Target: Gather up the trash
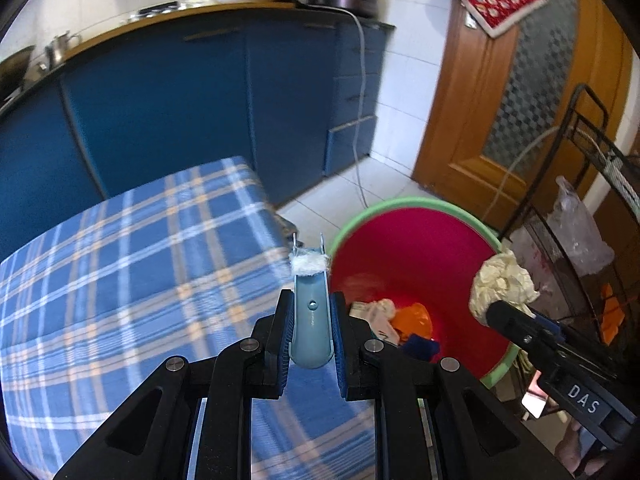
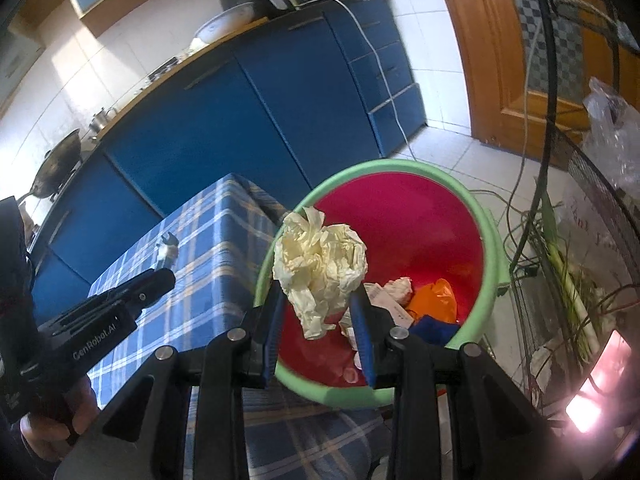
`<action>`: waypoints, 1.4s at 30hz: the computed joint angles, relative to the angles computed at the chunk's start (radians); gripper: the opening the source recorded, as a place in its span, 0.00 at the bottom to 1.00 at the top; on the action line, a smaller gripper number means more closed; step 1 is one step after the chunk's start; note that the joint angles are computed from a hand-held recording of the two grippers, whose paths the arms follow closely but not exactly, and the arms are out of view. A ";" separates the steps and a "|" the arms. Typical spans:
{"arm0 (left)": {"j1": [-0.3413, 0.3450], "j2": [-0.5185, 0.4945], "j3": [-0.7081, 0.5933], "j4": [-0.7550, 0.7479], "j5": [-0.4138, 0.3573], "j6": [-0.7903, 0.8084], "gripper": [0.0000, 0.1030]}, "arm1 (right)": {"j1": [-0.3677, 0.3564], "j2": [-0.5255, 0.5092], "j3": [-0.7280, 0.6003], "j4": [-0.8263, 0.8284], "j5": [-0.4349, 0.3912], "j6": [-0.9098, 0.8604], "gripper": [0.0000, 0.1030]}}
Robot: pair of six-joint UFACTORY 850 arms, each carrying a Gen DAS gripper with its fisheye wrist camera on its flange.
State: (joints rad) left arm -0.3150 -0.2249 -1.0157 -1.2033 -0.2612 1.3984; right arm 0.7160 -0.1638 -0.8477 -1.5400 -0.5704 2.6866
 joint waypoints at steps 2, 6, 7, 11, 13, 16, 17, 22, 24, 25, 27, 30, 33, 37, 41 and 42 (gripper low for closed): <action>-0.016 -0.010 -0.006 0.010 -0.001 -0.005 0.17 | -0.007 0.001 0.010 0.002 0.006 0.010 0.35; -0.038 -0.032 -0.018 0.037 -0.011 -0.024 0.17 | -0.020 0.003 0.028 -0.002 0.018 0.031 0.35; -0.044 -0.038 -0.021 0.045 -0.011 -0.031 0.17 | -0.022 0.003 0.032 -0.002 0.022 0.036 0.35; -0.061 -0.057 -0.028 0.079 -0.009 -0.059 0.17 | -0.032 0.004 0.044 -0.009 0.032 0.052 0.35; -0.066 -0.066 -0.033 0.103 -0.008 -0.083 0.17 | -0.035 0.004 0.049 -0.016 0.036 0.065 0.35; -0.070 -0.078 -0.040 0.121 -0.007 -0.100 0.17 | -0.039 0.002 0.053 -0.023 0.041 0.074 0.35; -0.071 -0.082 -0.042 0.126 -0.008 -0.104 0.17 | -0.040 0.001 0.054 -0.025 0.044 0.077 0.35; -0.070 -0.089 -0.044 0.104 -0.016 -0.085 0.21 | -0.048 -0.001 0.059 -0.040 0.057 0.098 0.41; -0.070 -0.095 -0.052 0.132 -0.018 -0.121 0.36 | -0.049 -0.002 0.058 -0.033 0.056 0.095 0.43; -0.069 -0.095 -0.052 0.129 -0.014 -0.125 0.47 | -0.049 -0.002 0.059 -0.036 0.055 0.099 0.44; -0.068 -0.088 -0.044 0.089 0.000 -0.088 0.49 | -0.046 0.000 0.062 -0.046 0.051 0.111 0.47; -0.067 -0.082 -0.039 0.090 0.013 -0.084 0.49 | -0.042 0.002 0.062 -0.045 0.043 0.110 0.50; -0.061 -0.073 -0.034 0.084 0.013 -0.080 0.49 | -0.036 0.006 0.062 -0.046 0.035 0.112 0.52; -0.049 -0.056 -0.021 0.081 0.014 -0.081 0.50 | -0.024 0.011 0.059 -0.033 0.021 0.093 0.52; -0.027 -0.023 0.005 0.051 0.008 -0.053 0.50 | 0.010 0.020 0.050 -0.007 -0.021 0.054 0.60; -0.019 -0.011 0.016 0.035 0.009 -0.036 0.50 | 0.018 0.021 0.047 -0.001 -0.032 0.045 0.61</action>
